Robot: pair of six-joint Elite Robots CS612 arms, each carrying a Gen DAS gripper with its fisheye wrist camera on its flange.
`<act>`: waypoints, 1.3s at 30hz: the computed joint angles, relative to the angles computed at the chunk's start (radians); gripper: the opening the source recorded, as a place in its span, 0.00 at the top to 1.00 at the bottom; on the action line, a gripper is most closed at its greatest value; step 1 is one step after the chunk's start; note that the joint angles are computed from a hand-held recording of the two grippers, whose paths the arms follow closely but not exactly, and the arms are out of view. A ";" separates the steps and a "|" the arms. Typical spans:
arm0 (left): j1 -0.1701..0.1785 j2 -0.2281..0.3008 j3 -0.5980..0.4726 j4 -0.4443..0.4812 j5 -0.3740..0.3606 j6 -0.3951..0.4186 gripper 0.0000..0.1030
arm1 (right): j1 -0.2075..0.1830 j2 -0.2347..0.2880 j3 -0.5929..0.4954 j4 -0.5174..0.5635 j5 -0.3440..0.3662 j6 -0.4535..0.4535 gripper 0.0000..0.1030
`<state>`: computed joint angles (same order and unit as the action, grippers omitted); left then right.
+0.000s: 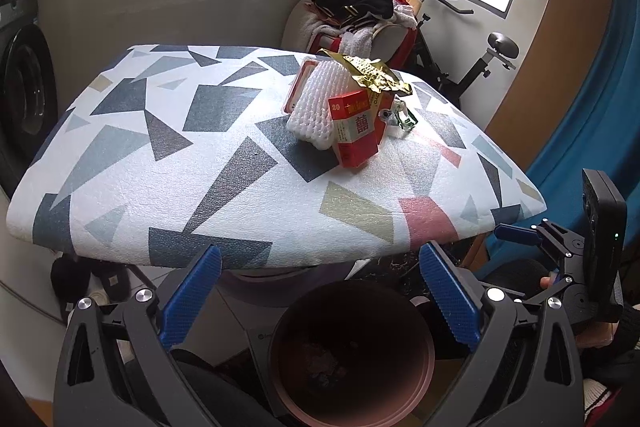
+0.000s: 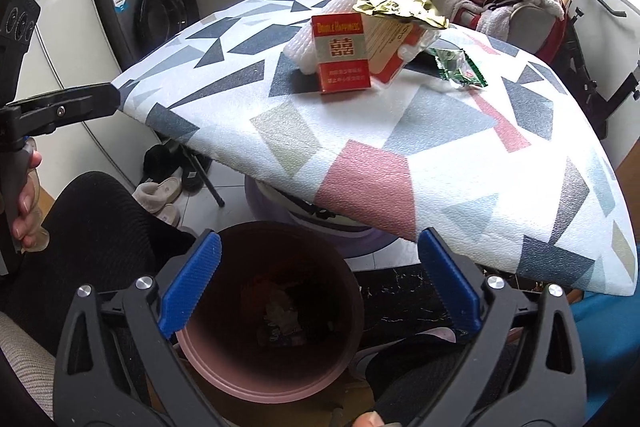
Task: Collect trash
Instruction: 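Grasp the gold foil wrapper with the right gripper and lift it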
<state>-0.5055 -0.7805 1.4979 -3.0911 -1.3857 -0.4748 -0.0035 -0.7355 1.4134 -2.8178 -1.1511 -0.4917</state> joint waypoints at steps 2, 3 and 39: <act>0.000 0.000 -0.002 0.004 0.000 0.001 0.06 | 0.000 0.003 -0.003 -0.024 -0.019 0.016 0.06; 0.000 0.000 -0.002 0.005 0.000 0.001 0.06 | -0.001 0.005 -0.007 -0.032 -0.027 0.023 0.06; 0.069 0.117 -0.185 0.015 -0.122 -0.007 0.12 | 0.100 0.452 -0.797 -0.093 -0.261 -0.400 0.67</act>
